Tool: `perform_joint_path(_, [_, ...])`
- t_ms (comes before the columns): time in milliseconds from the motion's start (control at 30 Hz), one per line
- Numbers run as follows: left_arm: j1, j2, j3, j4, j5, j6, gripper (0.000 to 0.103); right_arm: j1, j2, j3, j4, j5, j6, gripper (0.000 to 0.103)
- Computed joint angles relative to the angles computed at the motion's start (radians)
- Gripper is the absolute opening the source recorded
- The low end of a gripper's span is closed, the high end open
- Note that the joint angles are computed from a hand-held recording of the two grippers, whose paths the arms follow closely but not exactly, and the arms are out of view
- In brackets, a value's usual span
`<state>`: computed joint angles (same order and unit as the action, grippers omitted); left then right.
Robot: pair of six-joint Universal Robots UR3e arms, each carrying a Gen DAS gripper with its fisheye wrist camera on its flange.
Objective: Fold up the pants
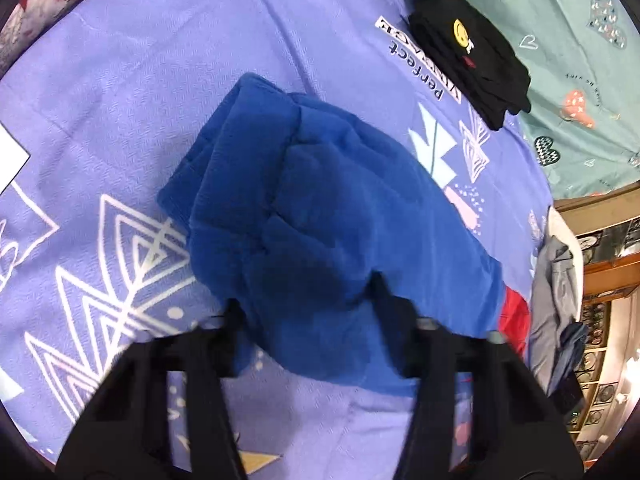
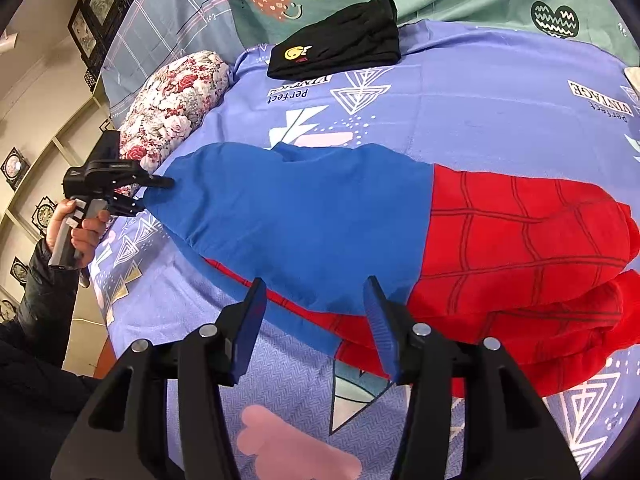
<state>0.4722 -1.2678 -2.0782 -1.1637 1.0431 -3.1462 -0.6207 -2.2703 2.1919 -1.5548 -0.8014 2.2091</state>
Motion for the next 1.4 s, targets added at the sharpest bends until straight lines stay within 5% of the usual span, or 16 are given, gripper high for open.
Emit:
perform_joint_path(33, [-0.02,-0.01,0.003,0.029,0.02,-0.011,0.02,0.0,-0.006,0.001,-0.002,-0.001,0.0,0.053])
perform_joint_path(67, [-0.032,-0.013,0.01,0.04,0.034,-0.014,0.015,-0.002,-0.01,0.002,0.0,0.0,-0.002,0.053])
perform_joint_path(300, [-0.204,0.084,0.091,0.131,0.293,0.019,0.013,0.032,0.017,-0.007,-0.078,-0.015,0.061,0.054])
perform_joint_path(433, [-0.188,0.021,0.055,0.147,0.335,0.056,0.022,0.094,0.118,0.025,-0.325,-0.124,0.282,0.057])
perform_joint_path(500, [-0.205,-0.03,0.019,0.191,0.374,0.069,0.032,0.087,0.148,0.027,-0.362,-0.15,0.332,0.057])
perform_joint_path(533, [-0.216,-0.051,0.003,0.218,0.406,0.062,0.045,0.071,0.151,0.026,-0.372,-0.164,0.351,0.057])
perform_joint_path(600, [-0.197,-0.037,-0.037,0.25,0.388,0.07,0.046,0.005,0.125,0.018,-0.342,-0.16,0.351,0.057])
perform_joint_path(633, [-0.192,-0.026,-0.038,0.245,0.382,0.076,0.056,-0.037,0.111,0.01,-0.323,-0.154,0.351,0.057])
perform_joint_path(667, [-0.207,-0.023,-0.021,0.235,0.423,0.058,0.077,-0.086,0.094,0.004,-0.299,-0.147,0.348,0.057])
perform_joint_path(700, [-0.212,-0.011,-0.028,0.249,0.449,0.051,0.081,-0.125,0.089,-0.002,-0.284,-0.141,0.347,0.058])
perform_joint_path(933, [-0.211,0.201,-0.089,0.295,0.498,0.018,0.089,-0.362,0.11,-0.025,-0.178,-0.089,0.332,0.058])
perform_joint_path(1067, [-0.291,0.223,-0.11,0.339,0.521,-0.026,0.089,-0.332,0.154,-0.017,-0.251,-0.103,0.408,0.058])
perform_joint_path(1400, [-0.465,-0.059,-0.093,0.51,0.561,-0.068,0.091,-0.24,0.374,-0.037,-0.493,-0.162,0.583,0.058])
